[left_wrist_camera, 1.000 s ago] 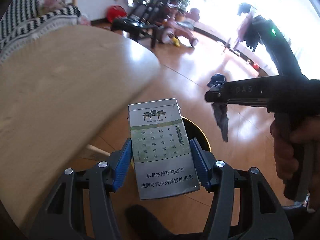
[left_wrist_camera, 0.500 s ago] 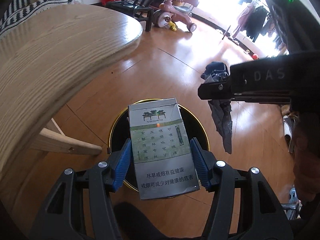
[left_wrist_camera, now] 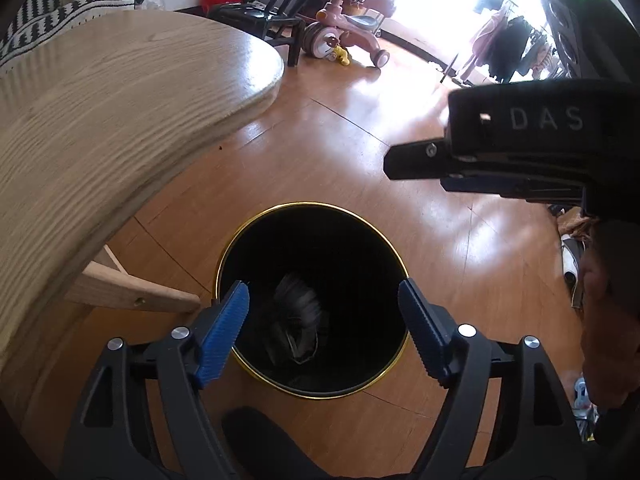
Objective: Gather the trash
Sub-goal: 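Carry both items to the black bin and open both tools over it, then swing both tools back over the table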
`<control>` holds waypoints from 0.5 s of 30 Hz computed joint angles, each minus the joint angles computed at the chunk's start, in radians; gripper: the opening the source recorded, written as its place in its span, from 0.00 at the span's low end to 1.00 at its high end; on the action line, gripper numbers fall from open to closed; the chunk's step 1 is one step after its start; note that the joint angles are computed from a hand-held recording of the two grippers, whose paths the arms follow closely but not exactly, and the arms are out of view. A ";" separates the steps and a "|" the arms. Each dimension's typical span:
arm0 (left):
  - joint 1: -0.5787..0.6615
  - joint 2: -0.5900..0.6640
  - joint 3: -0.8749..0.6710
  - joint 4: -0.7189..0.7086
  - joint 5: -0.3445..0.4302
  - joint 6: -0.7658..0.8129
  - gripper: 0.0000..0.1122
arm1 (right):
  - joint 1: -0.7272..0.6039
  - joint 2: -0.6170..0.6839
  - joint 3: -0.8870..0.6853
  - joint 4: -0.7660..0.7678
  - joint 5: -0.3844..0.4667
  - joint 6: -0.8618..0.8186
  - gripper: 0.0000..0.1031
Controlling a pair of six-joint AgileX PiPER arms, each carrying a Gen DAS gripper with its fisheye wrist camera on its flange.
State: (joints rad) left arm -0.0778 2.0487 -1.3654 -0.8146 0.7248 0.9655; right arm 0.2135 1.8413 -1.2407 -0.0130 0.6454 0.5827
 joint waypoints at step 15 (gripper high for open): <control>0.474 -0.345 0.057 0.044 0.112 0.284 0.81 | 0.370 0.088 -0.403 -0.203 0.025 0.269 0.63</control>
